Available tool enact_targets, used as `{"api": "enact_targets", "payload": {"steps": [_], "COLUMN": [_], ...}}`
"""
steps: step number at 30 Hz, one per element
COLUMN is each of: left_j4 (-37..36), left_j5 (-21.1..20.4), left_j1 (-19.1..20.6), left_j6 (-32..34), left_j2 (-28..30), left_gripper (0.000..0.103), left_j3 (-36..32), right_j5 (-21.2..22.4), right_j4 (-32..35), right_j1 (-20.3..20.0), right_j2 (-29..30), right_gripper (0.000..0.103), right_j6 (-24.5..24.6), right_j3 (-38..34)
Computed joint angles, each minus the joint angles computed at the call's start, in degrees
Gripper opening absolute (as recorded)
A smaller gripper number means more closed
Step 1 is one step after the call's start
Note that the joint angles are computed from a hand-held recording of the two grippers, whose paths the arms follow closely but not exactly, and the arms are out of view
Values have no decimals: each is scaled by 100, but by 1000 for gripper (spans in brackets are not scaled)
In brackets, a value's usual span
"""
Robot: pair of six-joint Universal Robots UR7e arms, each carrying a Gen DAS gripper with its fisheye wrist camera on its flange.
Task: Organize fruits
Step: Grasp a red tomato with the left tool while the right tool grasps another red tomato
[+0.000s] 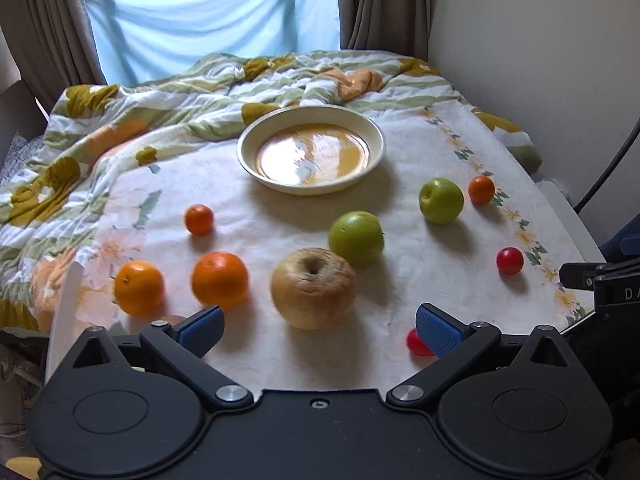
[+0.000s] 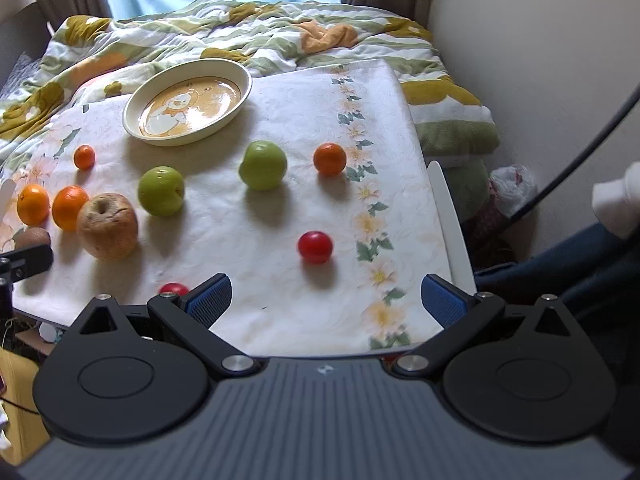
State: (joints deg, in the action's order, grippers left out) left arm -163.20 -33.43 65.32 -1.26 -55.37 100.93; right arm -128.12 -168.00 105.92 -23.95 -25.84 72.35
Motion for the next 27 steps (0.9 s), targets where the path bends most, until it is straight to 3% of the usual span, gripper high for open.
{"api": "enact_targets", "payload": {"steps": [5,11,16,18,24,26,27], "left_j4": [197,640,1014,1074,979,905,865], "left_j5": [-112,274,268,141,-4,-10,-14], "left_j1": [8,-61,-29,10,64,78,84], "left_j6": [-607,-1095,-1547,-1700,-1859,-1837,-1822], "left_j2": [328,784,992,1057,1256,1300,1317], "left_gripper": [103,103,100,89,73,73,67], "left_j3": [-170,-438,-617,-694,-849,-876,-884], "right_j5": [308,715,1054,1161,1506,1590,1614], "right_j4": [268,821,1050,1150,1366,1483,1589], "right_j1": [-275,-548,-706,-748,-864,-888,-899], "right_j2": [68,218,321,368,466,493,516], "right_gripper": [103,103,103,103,103,103,102], "right_j6": [-590,-1186,-1784,-2032,-2510,-2571,-2595], "right_j3": [-334,-808,-1011,-1095,-1269,-1335,-1390]}}
